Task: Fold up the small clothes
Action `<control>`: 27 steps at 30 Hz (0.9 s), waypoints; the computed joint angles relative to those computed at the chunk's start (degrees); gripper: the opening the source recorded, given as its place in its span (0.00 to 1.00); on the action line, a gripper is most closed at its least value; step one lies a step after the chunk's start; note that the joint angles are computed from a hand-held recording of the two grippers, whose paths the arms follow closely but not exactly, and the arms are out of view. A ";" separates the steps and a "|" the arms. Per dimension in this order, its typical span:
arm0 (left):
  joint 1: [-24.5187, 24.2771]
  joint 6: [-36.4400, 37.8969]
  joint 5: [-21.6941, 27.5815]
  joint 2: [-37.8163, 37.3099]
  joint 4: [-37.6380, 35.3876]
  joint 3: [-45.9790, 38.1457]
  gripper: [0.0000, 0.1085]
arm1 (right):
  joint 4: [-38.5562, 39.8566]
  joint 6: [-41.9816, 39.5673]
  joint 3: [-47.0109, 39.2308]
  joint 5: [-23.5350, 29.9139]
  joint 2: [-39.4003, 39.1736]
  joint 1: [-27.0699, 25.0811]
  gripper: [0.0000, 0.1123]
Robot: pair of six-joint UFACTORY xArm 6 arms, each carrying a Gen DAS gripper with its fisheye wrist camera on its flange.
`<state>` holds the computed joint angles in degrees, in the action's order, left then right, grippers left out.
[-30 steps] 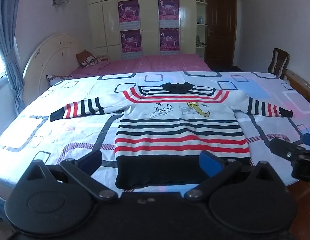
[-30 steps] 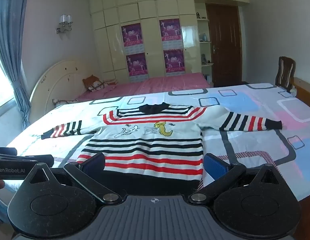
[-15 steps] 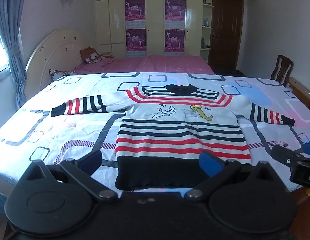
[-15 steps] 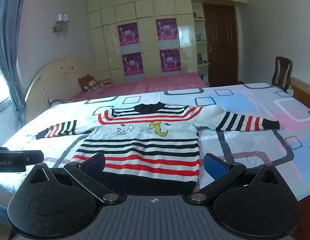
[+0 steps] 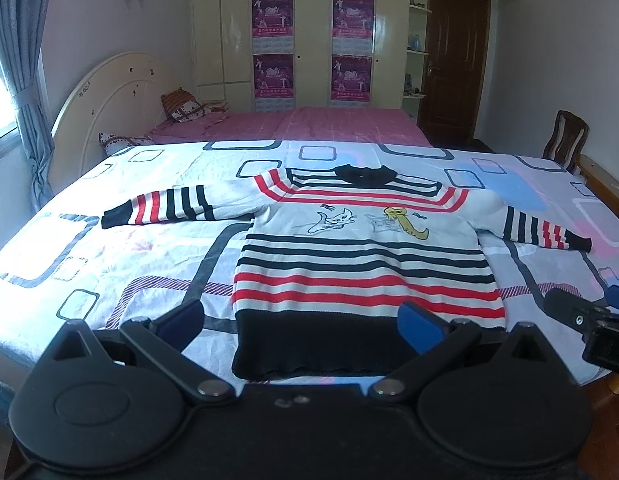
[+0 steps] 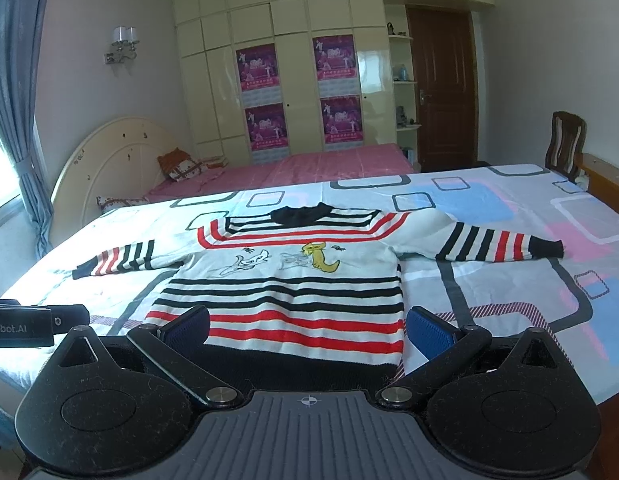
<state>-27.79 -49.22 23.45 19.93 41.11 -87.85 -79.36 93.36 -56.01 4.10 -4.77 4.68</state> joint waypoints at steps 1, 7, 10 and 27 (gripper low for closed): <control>0.06 0.20 0.06 0.05 -0.23 -0.07 0.95 | -0.07 0.15 0.05 0.04 -0.09 0.02 0.92; 0.38 0.40 -0.24 0.28 -0.24 -0.26 0.95 | -0.75 0.91 -0.24 0.36 0.15 0.17 0.92; 0.40 0.49 -0.21 0.32 -0.39 -0.33 0.95 | -0.89 1.17 -0.43 0.62 0.34 0.17 0.92; 0.51 0.66 -0.30 0.39 -0.50 -0.38 0.95 | -1.05 1.73 -1.12 1.27 0.91 0.25 0.92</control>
<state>-27.28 -48.56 23.15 20.32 40.62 -88.23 -80.41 95.09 -57.13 5.37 -3.86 4.93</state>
